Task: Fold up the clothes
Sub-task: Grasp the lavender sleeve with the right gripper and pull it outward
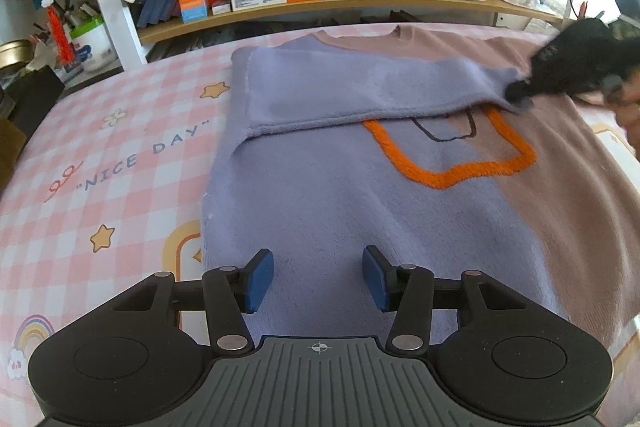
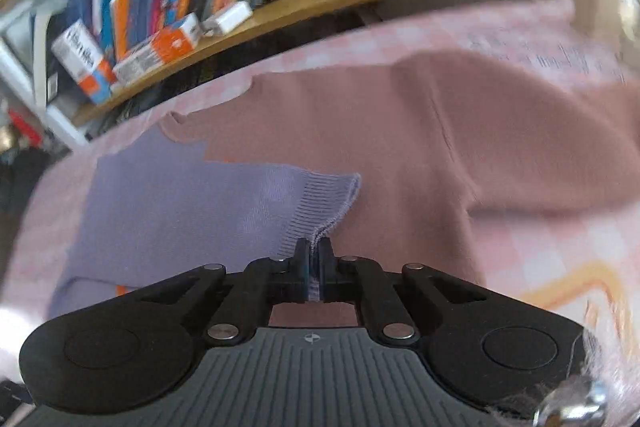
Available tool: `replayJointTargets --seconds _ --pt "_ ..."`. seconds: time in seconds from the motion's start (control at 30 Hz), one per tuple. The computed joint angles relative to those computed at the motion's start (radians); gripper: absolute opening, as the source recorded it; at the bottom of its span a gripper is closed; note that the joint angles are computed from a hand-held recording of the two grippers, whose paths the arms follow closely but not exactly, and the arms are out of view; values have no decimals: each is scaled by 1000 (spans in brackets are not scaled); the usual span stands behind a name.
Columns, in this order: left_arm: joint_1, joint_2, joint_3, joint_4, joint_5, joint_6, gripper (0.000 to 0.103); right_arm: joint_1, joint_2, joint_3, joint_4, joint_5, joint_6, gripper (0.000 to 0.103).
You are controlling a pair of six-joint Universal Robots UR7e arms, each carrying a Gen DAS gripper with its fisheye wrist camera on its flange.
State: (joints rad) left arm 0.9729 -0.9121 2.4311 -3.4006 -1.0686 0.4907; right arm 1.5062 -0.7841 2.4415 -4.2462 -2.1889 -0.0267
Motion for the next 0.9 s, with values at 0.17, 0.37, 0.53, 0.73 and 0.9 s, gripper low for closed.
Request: replayJointTargets --seconds 0.17,0.37,0.53,0.73,0.9 --pt "29 -45 2 16 -44 40 50 97 21 -123 1 -7 -169 4" --pt "87 -151 24 -59 -85 82 51 207 34 -297 173 66 -177 4" --pt "147 -257 37 -75 -81 106 51 289 134 -513 375 121 -152 4" --pt "229 -376 19 -38 -66 145 51 372 312 -813 577 168 -157 4" --pt "298 -453 -9 5 -60 179 51 419 455 -1063 726 176 -156 4"
